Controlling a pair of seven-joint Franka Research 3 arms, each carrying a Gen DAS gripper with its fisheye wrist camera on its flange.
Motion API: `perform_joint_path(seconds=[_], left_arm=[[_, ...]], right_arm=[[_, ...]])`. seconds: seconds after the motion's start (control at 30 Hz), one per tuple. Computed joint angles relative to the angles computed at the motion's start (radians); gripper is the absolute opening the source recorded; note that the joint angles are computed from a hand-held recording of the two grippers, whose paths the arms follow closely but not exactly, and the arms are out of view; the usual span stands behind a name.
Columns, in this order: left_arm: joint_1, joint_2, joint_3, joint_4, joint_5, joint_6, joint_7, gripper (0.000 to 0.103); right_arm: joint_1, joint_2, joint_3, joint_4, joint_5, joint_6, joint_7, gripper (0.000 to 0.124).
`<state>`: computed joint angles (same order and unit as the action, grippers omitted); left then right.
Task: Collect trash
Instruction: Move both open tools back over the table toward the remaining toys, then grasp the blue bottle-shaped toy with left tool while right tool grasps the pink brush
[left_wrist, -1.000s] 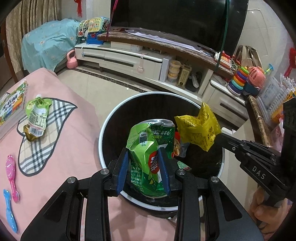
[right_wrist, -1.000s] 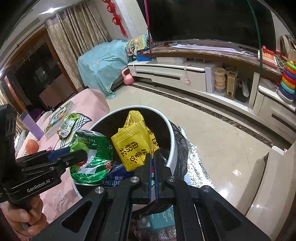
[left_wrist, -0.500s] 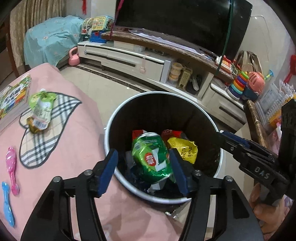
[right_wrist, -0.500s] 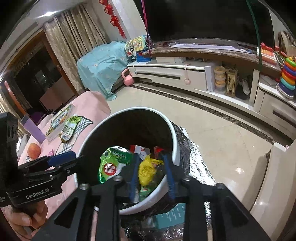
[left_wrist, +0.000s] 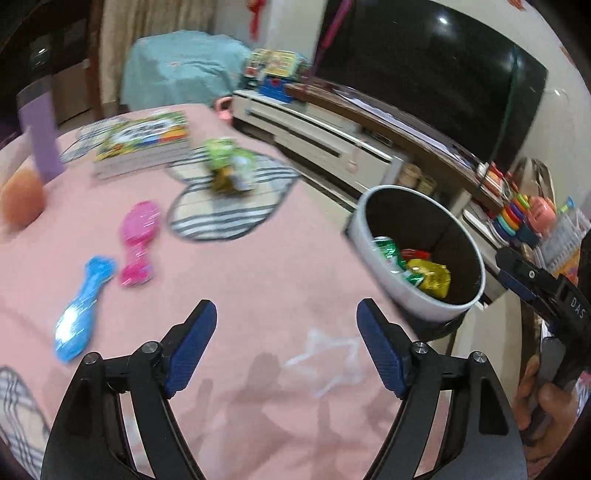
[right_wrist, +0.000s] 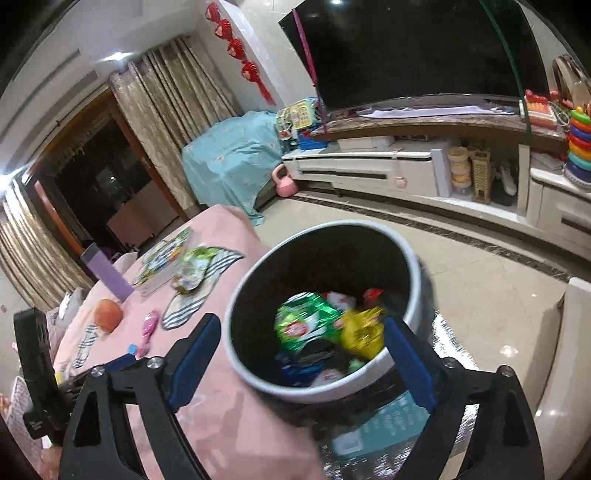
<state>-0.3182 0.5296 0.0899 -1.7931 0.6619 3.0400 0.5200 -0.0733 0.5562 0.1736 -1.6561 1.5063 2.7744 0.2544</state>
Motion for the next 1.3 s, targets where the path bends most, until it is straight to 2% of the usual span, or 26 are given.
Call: perform_joint_path(seconds=[0.1,0.23,0.47,0.53,0.63,0.73,0.83,0.87,1.0,1.03,1.07,1.1,1.13,1.3], left_arm=[[-0.093,-0.060,0.138,-0.103,0.093,0.042,-0.133,0.080],[-0.176,-0.114,0.272,-0.197,0.260,0.075,-0.312,0.080],[-0.261,-0.179,0.431,-0.297,0.577,0.094,-0.631,0.080],[-0.256,-0.188,0.441,-0.306,0.641,0.085,-0.692,0.080],[-0.226,-0.194,0.431,-0.312,0.693,0.056,-0.723,0.080],[-0.149,-0.189,0.373,-0.309,0.635,0.052,-0.640,0.080],[-0.046,-0.170,0.277,-0.287,0.534,0.041,-0.493,0.080],[0.005,-0.159,0.225,-0.276,0.476,0.036,-0.412,0.080],[0.122,-0.122,0.097,-0.227,0.396,-0.010,-0.277,0.079],[0.136,-0.110,0.079,-0.211,0.387,-0.026,-0.254,0.076],[0.169,-0.094,0.041,-0.194,0.353,-0.045,-0.200,0.065],[0.208,-0.080,-0.005,-0.185,0.279,-0.058,-0.106,0.048],[0.221,-0.074,-0.015,-0.182,0.257,-0.052,-0.082,0.047],[0.169,-0.101,0.097,-0.234,0.289,0.060,-0.192,0.046]], right_arm=[[0.013,-0.021,0.011,-0.034,0.003,-0.007,-0.009,0.092],[0.046,-0.043,0.014,-0.072,0.000,-0.021,-0.008,0.092],[0.106,-0.047,0.019,-0.094,-0.058,-0.037,0.040,0.092],[0.133,-0.042,0.024,-0.093,-0.077,-0.004,0.040,0.092],[0.158,-0.034,0.037,-0.092,-0.103,0.031,0.038,0.092],[0.164,-0.023,0.048,-0.082,-0.144,0.007,0.078,0.092],[0.181,-0.006,0.058,-0.063,-0.179,0.027,0.099,0.092],[0.185,-0.001,0.059,-0.057,-0.195,0.030,0.111,0.092],[0.188,0.035,0.077,-0.014,-0.246,0.023,0.160,0.092],[0.191,0.045,0.077,-0.001,-0.265,0.023,0.181,0.092],[0.195,0.055,0.077,0.012,-0.285,0.024,0.205,0.092],[0.196,0.065,0.079,0.025,-0.303,0.021,0.227,0.092],[0.196,0.073,0.082,0.035,-0.320,0.021,0.243,0.092],[0.203,0.111,0.111,0.083,-0.398,0.044,0.279,0.091]])
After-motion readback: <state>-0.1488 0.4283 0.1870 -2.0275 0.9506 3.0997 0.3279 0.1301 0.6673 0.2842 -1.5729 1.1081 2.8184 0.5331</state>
